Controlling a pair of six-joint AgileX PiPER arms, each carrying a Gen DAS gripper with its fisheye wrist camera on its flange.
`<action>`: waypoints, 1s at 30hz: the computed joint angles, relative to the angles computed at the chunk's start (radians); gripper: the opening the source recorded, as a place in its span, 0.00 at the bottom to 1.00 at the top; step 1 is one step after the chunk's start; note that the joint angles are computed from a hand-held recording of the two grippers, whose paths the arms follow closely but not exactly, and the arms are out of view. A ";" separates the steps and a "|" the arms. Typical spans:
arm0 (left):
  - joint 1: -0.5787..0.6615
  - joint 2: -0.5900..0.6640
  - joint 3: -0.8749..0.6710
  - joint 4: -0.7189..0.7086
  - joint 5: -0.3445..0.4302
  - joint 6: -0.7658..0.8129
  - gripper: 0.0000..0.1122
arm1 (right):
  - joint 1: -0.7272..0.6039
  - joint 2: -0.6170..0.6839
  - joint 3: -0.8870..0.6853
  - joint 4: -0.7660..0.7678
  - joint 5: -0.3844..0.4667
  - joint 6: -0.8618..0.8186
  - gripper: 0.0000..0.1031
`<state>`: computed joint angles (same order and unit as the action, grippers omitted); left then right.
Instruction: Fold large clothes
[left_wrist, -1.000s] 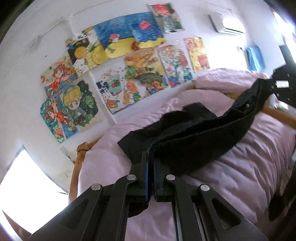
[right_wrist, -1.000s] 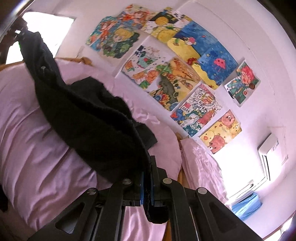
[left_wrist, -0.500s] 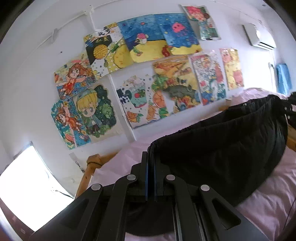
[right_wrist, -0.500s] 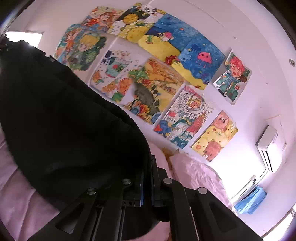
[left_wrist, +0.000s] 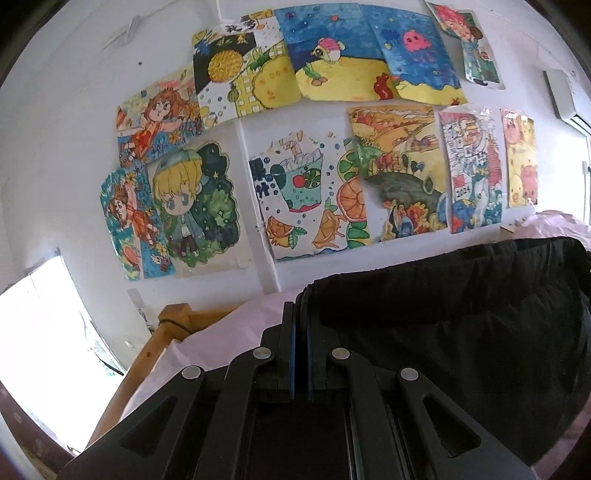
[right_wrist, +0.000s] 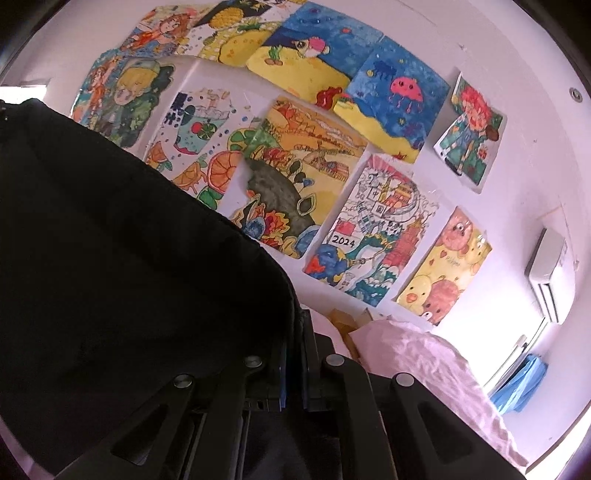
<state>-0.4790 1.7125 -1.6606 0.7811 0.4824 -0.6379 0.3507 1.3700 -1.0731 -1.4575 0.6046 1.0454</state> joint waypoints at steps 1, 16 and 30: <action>0.004 0.024 -0.021 -0.003 -0.004 -0.002 0.03 | -0.011 0.018 -0.001 -0.028 -0.011 0.027 0.06; 0.044 0.350 -0.292 -0.108 0.045 0.065 0.03 | -0.177 0.294 -0.125 -0.050 -0.237 0.082 0.07; 0.066 0.633 -0.661 -0.349 0.267 0.332 0.04 | -0.235 0.484 -0.281 0.497 -0.295 -0.444 0.08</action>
